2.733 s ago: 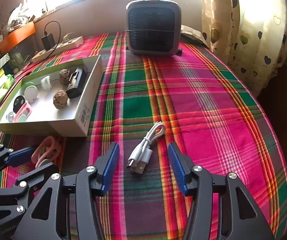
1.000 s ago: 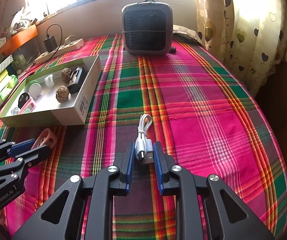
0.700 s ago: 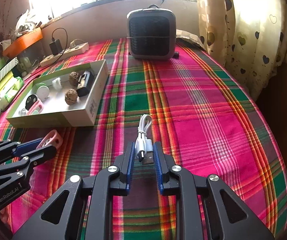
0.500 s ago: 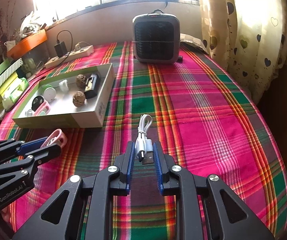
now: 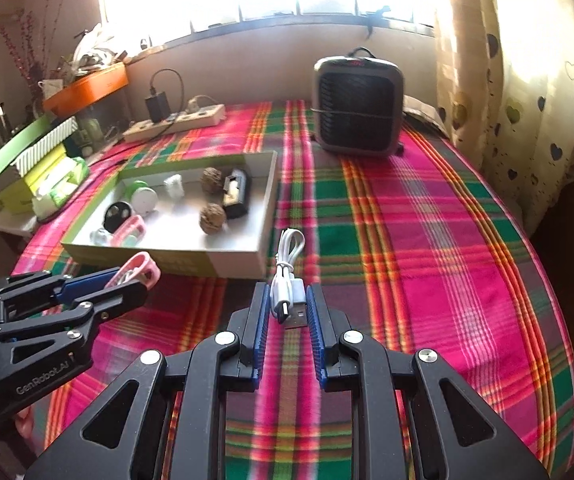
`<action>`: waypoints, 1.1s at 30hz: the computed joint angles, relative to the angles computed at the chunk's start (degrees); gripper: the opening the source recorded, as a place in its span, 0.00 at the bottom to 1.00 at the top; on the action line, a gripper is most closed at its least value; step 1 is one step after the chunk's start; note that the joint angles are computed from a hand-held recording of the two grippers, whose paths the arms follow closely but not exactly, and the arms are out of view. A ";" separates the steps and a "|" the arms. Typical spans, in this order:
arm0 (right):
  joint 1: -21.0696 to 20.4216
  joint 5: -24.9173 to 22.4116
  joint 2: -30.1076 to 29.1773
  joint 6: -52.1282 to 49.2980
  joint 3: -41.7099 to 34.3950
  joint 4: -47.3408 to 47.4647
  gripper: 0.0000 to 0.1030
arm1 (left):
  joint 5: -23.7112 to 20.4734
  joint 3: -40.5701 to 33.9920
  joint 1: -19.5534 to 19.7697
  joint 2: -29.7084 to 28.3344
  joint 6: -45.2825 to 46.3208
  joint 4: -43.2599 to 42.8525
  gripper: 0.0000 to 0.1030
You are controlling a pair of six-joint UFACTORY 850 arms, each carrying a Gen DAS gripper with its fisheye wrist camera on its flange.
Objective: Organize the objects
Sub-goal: 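Lift and carry the pink clip and USB cable over the tray with both tools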
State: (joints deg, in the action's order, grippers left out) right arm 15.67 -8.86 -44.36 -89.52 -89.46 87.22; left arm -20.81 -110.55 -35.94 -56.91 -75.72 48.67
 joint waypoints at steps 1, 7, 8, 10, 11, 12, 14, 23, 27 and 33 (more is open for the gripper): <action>0.14 -0.04 -0.02 -0.39 -0.17 0.25 0.20 | 0.07 0.39 0.11 0.29 -1.09 0.95 0.21; 1.01 -0.62 -0.80 1.93 -2.11 -2.81 0.20 | -0.03 1.43 0.97 1.17 -3.55 3.12 0.21; 1.13 -0.80 -1.02 2.98 -2.54 -3.96 0.20 | -0.02 1.59 1.15 1.27 -3.79 3.33 0.21; 1.40 -0.89 -1.42 4.72 -3.33 -5.94 0.20 | -0.28 1.69 1.39 1.37 -4.21 3.80 0.21; 1.50 -0.98 -1.58 5.57 -3.67 -6.96 0.20 | -0.25 1.77 1.50 1.44 -4.33 3.96 0.21; 1.64 -1.07 -1.89 7.29 -4.25 -8.78 0.20 | -0.20 1.85 1.66 1.51 -4.71 4.37 0.21; 1.76 -1.39 -2.29 9.00 -5.00 -10.64 0.20 | -0.30 1.81 1.96 1.52 -4.81 4.35 0.21; 2.36 -4.50 -5.63 20.19 -10.70 -22.40 0.20 | -0.18 1.82 3.40 1.40 -4.77 3.68 0.21; 2.62 -6.40 -7.73 25.30 -14.11 -27.23 0.20 | -0.40 1.18 4.11 0.89 -3.61 2.31 0.21; 3.46 -8.41 -11.11 31.82 -19.78 -34.60 0.20 | -0.37 0.63 4.76 0.34 -2.56 1.09 0.21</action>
State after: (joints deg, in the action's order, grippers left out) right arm 19.13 -17.27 -55.47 -57.69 -109.24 52.62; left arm -21.18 -109.92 -31.18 -56.57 -78.28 49.76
